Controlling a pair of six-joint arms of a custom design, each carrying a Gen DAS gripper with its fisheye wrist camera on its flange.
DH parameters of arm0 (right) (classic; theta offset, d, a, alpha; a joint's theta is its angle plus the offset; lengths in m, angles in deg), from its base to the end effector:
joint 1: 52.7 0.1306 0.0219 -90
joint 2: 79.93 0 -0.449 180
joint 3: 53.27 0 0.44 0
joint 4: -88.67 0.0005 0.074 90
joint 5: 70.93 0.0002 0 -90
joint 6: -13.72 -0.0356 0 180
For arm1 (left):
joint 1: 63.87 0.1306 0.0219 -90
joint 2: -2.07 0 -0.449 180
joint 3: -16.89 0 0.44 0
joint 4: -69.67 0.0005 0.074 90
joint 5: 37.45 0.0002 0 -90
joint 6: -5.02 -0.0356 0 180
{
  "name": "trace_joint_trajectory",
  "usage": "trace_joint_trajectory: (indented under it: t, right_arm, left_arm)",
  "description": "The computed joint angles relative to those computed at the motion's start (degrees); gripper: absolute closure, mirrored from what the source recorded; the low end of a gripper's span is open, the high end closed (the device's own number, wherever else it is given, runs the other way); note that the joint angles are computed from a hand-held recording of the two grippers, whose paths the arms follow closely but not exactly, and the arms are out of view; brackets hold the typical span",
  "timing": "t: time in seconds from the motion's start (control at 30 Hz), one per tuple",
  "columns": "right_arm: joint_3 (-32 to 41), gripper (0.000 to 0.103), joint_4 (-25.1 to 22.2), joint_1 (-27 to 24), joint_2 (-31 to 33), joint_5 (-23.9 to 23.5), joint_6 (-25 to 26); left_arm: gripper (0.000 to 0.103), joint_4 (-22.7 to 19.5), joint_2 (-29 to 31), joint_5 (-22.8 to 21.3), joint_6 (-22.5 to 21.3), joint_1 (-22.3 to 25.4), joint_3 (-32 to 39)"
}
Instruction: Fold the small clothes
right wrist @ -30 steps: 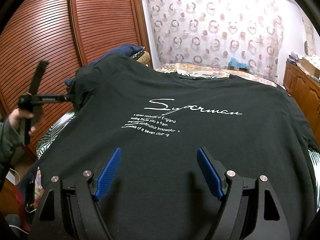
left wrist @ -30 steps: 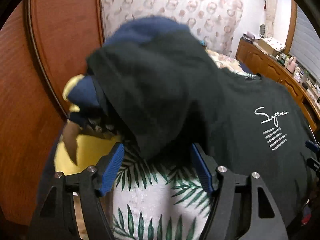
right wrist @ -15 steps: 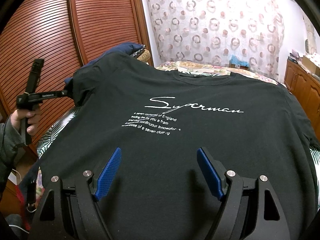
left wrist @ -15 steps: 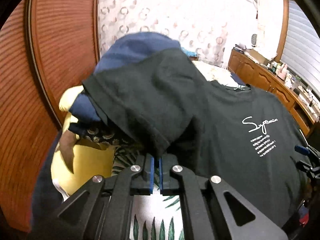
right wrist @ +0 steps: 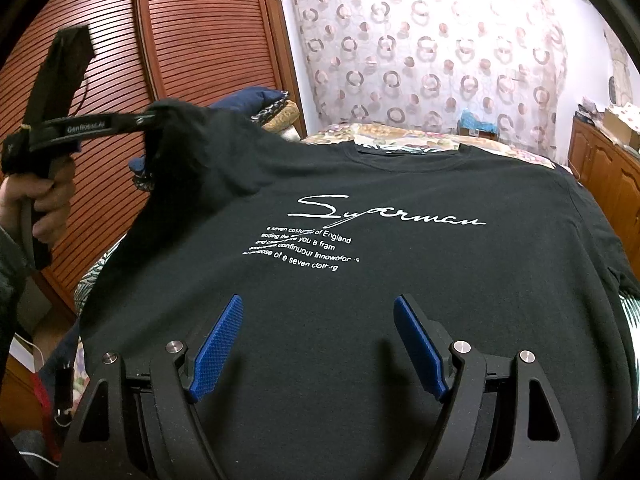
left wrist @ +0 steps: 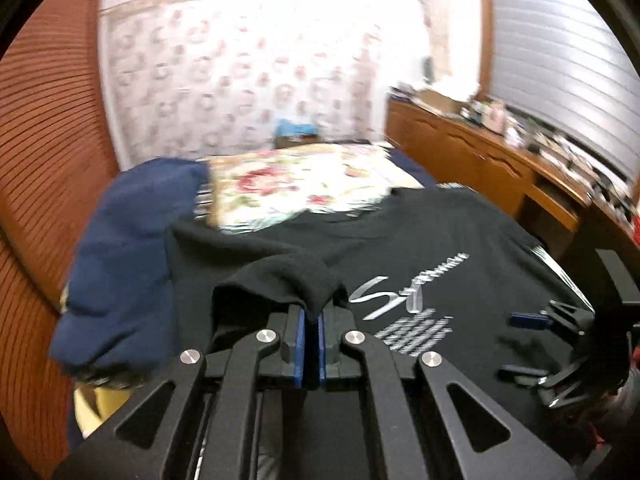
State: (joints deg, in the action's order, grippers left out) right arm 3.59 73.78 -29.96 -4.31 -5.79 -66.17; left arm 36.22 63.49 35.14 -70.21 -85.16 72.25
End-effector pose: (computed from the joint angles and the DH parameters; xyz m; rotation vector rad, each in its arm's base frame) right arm 0.3775 0.1739 0.3650 -0.8477 1.9818 0.5951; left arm 0.3091 -0.1096 0.4096 -0.0337 2.2229 -0.0008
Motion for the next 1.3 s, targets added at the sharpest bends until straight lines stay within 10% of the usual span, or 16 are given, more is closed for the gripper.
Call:
trace_joint_trajectory:
  t: [0.43,1.3]
  right_arm:
    - [0.47,0.023,-0.19,-0.34,0.52,-0.69,0.06]
    - [5.54,0.023,-6.06,1.02,2.11,-3.67,2.33]
  left_arm:
    - [0.034,-4.85,-3.52,1.36,4.92,-0.09,-4.48]
    - [0.022,-1.69,-3.31,3.51,6.04,7.63,-13.8]
